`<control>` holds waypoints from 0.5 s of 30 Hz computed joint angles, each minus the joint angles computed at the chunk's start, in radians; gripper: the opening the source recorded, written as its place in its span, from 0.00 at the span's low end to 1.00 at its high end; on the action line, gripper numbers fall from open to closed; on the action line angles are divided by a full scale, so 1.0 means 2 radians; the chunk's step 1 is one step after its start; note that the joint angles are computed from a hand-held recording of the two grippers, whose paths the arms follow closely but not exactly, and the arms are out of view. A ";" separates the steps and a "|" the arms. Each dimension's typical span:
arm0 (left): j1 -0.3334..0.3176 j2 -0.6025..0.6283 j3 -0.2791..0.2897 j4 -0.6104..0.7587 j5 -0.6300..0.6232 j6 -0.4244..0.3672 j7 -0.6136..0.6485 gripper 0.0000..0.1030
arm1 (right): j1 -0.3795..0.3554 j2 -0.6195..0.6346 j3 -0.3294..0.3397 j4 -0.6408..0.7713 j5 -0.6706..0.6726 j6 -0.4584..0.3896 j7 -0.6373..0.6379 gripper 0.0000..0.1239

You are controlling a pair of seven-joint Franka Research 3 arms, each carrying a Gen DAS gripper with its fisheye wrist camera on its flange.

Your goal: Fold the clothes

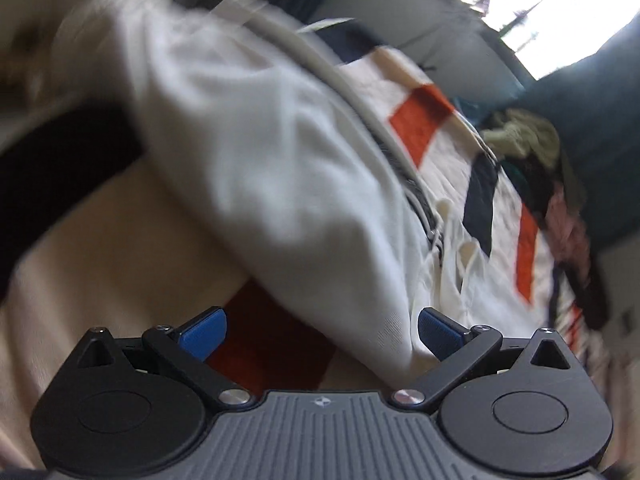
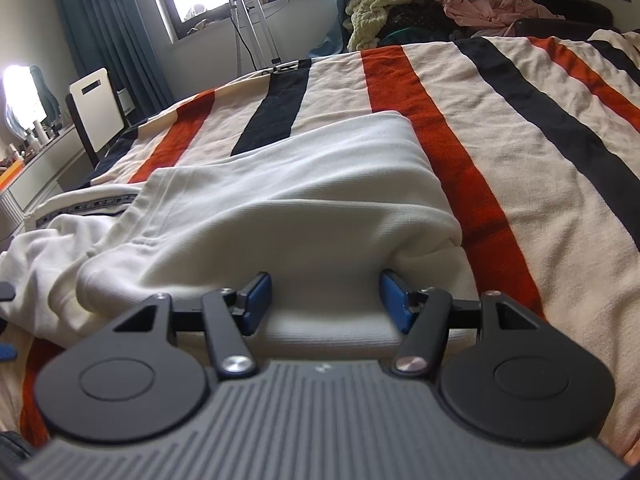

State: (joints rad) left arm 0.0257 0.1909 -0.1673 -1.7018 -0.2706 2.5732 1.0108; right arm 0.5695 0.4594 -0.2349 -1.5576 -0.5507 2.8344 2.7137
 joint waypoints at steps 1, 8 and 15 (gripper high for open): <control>0.010 0.004 -0.002 0.005 -0.031 -0.009 0.004 1.00 | 0.000 0.000 0.000 -0.001 0.001 0.000 0.000 0.50; 0.020 0.034 0.023 0.024 -0.009 0.030 -0.101 0.94 | -0.001 -0.007 -0.001 -0.011 0.005 0.008 0.005 0.50; 0.056 0.064 0.010 0.042 -0.020 0.077 -0.121 0.84 | 0.004 0.000 -0.003 0.001 -0.001 -0.007 0.008 0.50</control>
State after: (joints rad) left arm 0.1378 0.3192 -0.1473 -1.6176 -0.3105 2.7266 0.7691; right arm 0.5766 0.4586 -0.2409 -1.5554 -0.5520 2.8196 2.7300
